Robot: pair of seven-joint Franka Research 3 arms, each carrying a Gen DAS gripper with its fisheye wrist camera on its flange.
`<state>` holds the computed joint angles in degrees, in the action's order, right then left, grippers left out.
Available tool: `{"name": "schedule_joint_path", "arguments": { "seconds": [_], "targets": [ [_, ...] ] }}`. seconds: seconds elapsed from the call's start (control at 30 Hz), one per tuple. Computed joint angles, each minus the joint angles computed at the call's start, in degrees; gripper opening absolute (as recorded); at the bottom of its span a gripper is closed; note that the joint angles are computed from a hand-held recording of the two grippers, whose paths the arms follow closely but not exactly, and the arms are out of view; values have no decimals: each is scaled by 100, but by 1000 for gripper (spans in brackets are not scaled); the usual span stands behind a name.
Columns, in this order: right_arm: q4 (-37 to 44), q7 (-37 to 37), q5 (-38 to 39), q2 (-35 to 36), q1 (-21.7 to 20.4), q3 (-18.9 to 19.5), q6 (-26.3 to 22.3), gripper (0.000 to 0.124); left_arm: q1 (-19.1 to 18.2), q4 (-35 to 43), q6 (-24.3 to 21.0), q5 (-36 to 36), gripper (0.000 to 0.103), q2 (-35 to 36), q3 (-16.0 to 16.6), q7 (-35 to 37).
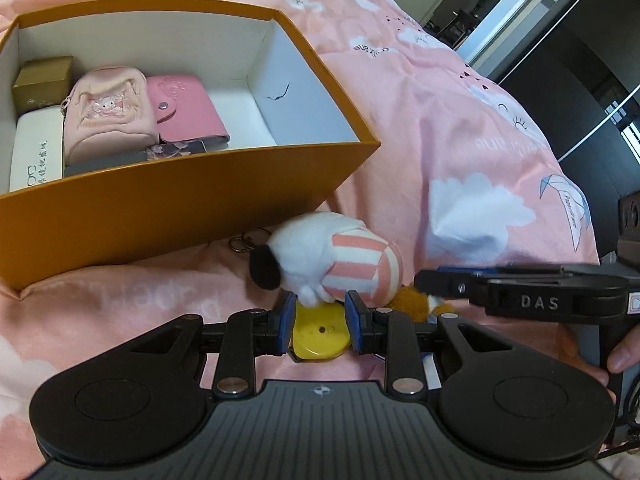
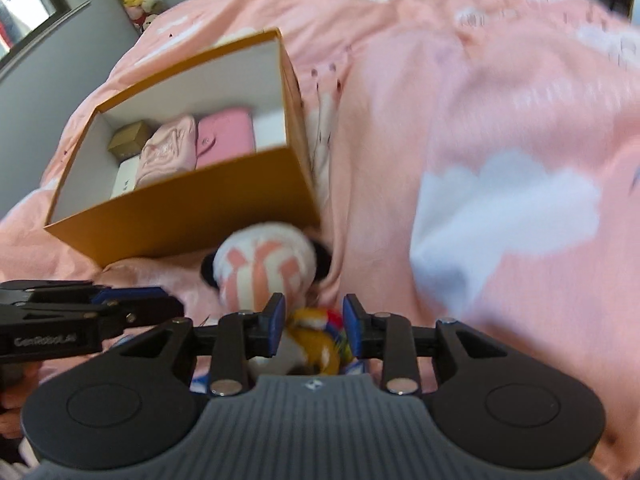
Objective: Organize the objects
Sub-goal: 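Withdraw both tools from the shoebox toward the plush toys, then grasp the sailor red-panda plush with the left tool while the right tool grasps the white striped plush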
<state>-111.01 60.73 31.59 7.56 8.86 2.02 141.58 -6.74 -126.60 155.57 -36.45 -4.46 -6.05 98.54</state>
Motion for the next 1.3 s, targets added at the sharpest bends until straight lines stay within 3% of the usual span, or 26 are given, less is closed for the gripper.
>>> {"name": "schedule_joint_path", "arguments": {
  "seconds": [0.13,0.23,0.37,0.63,0.8,0.93,1.03,1.3],
  "targets": [
    [121,110,383,35,-112,-24,-553,39,-9,52,-165,-73,33,-8,12,74],
    [312,266,570,156,-180,-33,-1088,46,-40,53,-421,-551,36,-77,77,469],
    [336,380,583,207,-176,-30,-1153,42,-34,141,-938,-1485,49,-88,158,1212],
    [328,366,527,171,-168,-24,-1147,42,80,645,-1722,-1319,61,268,-44,1308],
    [350,248,552,175,-188,-29,-1181,42,168,980,-2016,-916,61,652,-204,714],
    [352,179,482,170,-180,-34,-1171,42,224,1045,-2051,-689,50,730,-308,546],
    [425,38,443,167,-178,-23,-1250,41,251,913,-1984,-669,43,573,-321,519],
    [602,-756,607,8,-128,20,-1031,41,214,272,-1585,-1265,40,-205,-36,616]
  ]
}}
